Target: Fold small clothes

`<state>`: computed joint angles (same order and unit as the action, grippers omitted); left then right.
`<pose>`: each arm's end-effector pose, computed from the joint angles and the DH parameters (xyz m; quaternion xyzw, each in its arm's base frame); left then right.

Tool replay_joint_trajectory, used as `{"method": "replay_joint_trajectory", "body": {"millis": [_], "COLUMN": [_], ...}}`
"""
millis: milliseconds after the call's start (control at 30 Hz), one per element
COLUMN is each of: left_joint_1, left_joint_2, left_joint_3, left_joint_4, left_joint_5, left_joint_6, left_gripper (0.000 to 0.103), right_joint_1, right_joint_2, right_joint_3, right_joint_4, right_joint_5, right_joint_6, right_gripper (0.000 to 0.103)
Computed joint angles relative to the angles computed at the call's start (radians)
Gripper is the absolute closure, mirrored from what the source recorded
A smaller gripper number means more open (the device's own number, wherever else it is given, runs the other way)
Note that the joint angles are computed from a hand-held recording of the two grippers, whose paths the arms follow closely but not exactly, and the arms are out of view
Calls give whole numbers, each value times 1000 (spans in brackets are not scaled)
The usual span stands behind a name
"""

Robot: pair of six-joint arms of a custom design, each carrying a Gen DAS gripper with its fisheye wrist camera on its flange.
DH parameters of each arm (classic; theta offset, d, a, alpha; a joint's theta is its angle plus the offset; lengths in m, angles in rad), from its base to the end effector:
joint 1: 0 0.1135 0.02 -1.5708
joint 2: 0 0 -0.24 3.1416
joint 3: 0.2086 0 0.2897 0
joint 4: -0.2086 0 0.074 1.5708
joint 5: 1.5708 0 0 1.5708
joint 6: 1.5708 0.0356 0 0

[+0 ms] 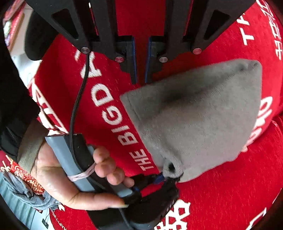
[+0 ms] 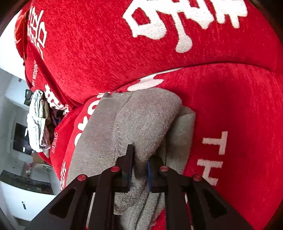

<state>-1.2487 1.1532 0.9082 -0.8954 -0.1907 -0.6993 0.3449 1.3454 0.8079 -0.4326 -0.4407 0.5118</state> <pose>0.0880 -0.2422 0.2233 0.2442 0.9415 -0.1236 0.1964 0.2777 0.1159 0.1662 0.0133 0.9343 0.3098 0.1759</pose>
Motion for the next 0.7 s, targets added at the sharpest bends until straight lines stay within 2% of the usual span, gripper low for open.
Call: {"method": "replay_joint_trajectory", "body": {"millis": [167, 233, 300, 333, 400, 467, 500, 567, 600, 633, 700], "left_joint_1": [-15, 16, 87, 129, 242, 419, 478, 581, 614, 641, 672], "left_joint_2": [-133, -220, -300, -323, -373, -423, -432, -413, -391, -356, -316], "left_joint_3": [-17, -37, -51, -54, -63, -88, -101, -122, -127, -125, -124], "left_joint_4": [-57, -88, -119, -125, -140, -123, -108, -70, -55, -43, -43], "left_joint_5": [-18, -11, 4, 18, 64, 190, 239, 317, 342, 362, 374], "left_joint_6": [3, 10, 23, 33, 52, 89, 106, 120, 127, 136, 137], "left_gripper": [93, 93, 93, 93, 93, 93, 93, 93, 93, 93, 93], "right_joint_1": [34, 77, 128, 162, 248, 342, 410, 513, 527, 533, 561], "right_joint_2": [-187, -296, -429, -503, -638, -768, -787, -722, -692, -631, -631], "right_joint_3": [-59, -108, -182, -223, -292, -363, -376, -358, -352, -336, -341], "right_joint_4": [-88, -108, -117, -124, -145, -157, -154, -144, -151, -150, -159], "right_joint_5": [74, 93, 97, 107, 156, 206, 272, 407, 422, 413, 440], "right_joint_6": [3, 17, 62, 92, 152, 203, 220, 237, 234, 232, 257], "right_gripper": [75, 68, 55, 55, 55, 55, 55, 55, 71, 94, 98]}}
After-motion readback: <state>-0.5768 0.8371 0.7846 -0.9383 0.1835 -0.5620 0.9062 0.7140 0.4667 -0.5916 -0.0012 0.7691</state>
